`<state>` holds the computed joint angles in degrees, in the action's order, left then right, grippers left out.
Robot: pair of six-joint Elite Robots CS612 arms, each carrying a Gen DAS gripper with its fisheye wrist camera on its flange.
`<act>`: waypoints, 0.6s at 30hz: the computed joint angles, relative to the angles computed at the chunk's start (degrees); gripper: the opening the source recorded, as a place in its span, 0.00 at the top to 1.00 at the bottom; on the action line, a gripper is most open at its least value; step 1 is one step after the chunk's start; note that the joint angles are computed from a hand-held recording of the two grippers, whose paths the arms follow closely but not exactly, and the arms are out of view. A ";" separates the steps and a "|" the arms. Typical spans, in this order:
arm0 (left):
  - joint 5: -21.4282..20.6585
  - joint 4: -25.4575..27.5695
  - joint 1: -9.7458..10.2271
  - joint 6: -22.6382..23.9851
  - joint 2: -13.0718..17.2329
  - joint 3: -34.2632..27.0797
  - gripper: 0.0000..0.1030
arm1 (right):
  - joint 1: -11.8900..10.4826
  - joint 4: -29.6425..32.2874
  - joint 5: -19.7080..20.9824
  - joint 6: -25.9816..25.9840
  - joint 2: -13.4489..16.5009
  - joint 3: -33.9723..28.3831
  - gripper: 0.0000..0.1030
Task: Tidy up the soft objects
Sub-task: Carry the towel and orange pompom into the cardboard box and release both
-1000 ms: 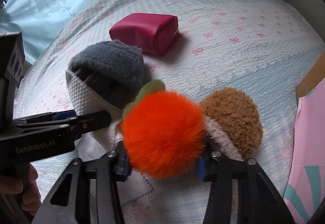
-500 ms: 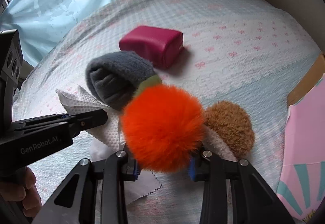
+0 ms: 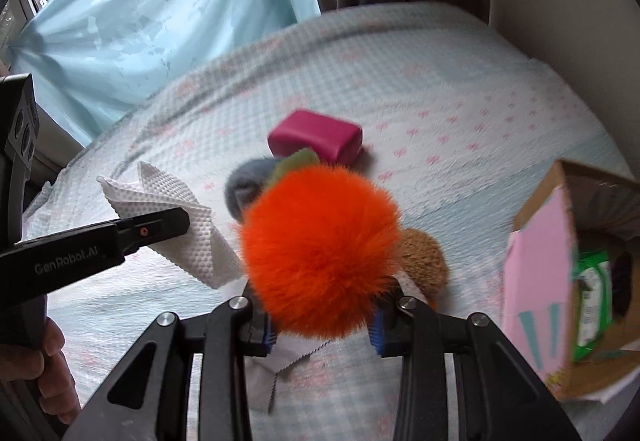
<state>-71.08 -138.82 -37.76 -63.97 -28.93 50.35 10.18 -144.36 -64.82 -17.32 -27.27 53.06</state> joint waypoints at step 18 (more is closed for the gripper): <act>10.31 1.98 -5.98 2.97 -3.96 -6.16 0.91 | -5.56 -13.20 0.98 5.76 -15.56 16.37 0.69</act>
